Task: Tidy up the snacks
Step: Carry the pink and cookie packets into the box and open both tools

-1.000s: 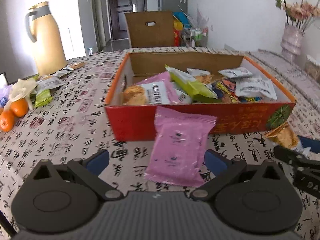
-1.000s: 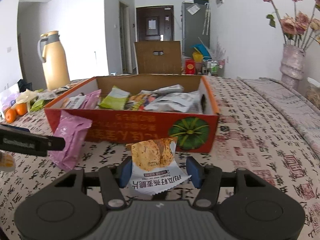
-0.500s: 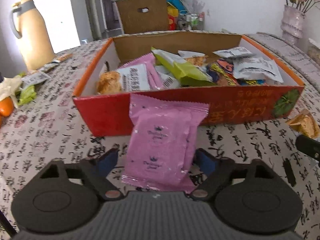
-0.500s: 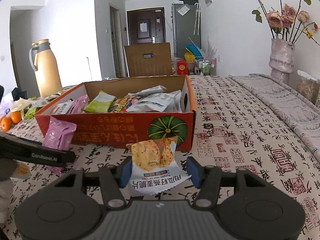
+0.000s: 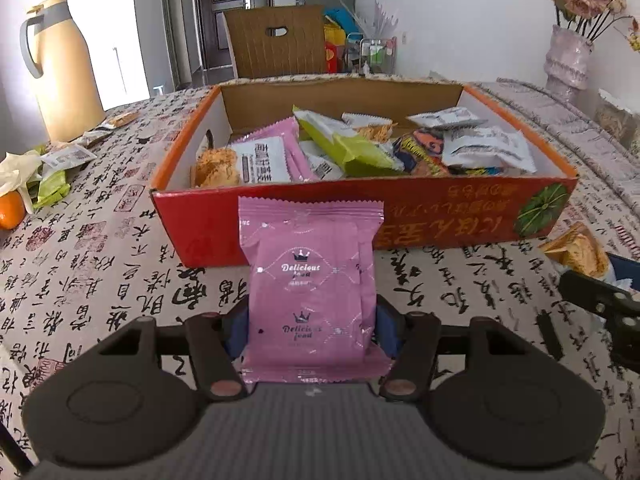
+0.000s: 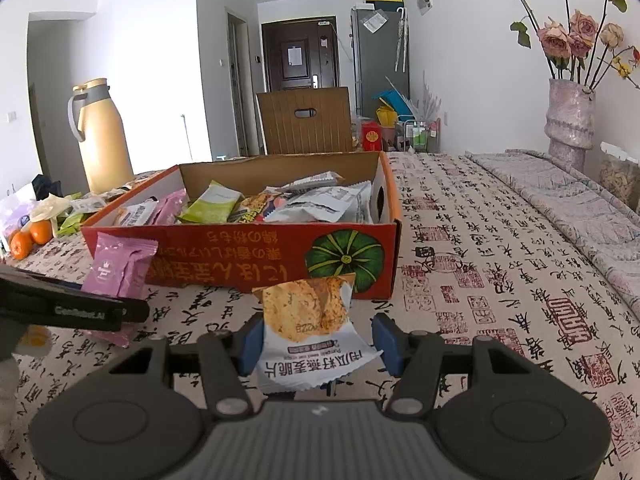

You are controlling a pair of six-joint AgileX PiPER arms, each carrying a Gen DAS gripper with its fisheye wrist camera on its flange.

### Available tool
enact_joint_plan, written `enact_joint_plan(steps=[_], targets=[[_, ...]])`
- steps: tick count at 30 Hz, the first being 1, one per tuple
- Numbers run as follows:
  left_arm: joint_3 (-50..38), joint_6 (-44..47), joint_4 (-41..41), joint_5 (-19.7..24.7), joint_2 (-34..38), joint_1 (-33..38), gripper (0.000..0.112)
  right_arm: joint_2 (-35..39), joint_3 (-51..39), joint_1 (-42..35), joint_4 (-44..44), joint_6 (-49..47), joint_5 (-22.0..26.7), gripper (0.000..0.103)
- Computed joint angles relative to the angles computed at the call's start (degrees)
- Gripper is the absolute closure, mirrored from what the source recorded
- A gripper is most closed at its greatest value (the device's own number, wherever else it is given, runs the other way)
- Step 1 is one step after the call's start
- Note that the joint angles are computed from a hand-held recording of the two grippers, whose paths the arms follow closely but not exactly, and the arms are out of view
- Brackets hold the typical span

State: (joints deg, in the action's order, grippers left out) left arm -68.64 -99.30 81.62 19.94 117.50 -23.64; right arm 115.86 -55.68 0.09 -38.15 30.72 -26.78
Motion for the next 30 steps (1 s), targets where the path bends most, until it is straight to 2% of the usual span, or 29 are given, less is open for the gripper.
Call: enact_joint_plan(steps=[8, 14, 20, 25, 30], targets=[[2.13, -7.49, 8.43, 0.68, -4.3, -1.19, 0.05, -1.41, -0.26, 0.87, 2.35, -2.47, -0.52, 0.046], [-0.26, -6.75, 8.44, 1.47, -4.76, -1.46, 0.05, -1.35, -3.46, 2.21, 2.33, -2.02, 0.14, 0.046], [-5.7, -2.35, 6.17, 2.23, -3.26, -0.56, 0.05, 0.55, -9.48, 3.95, 4.17, -3.55, 1.85, 0.046], [-13.0, 6.32, -0.99, 3.2, 0.25, 0.73, 0.05, 4.11, -17.53, 5.36, 3.2, -2.43, 5.82, 0.046], [-20.41, 14.54, -8.02, 4.22, 4.24, 1.93, 0.05, 8.43, -26.78, 6.53, -1.86, 2.95, 10.09, 0.046]])
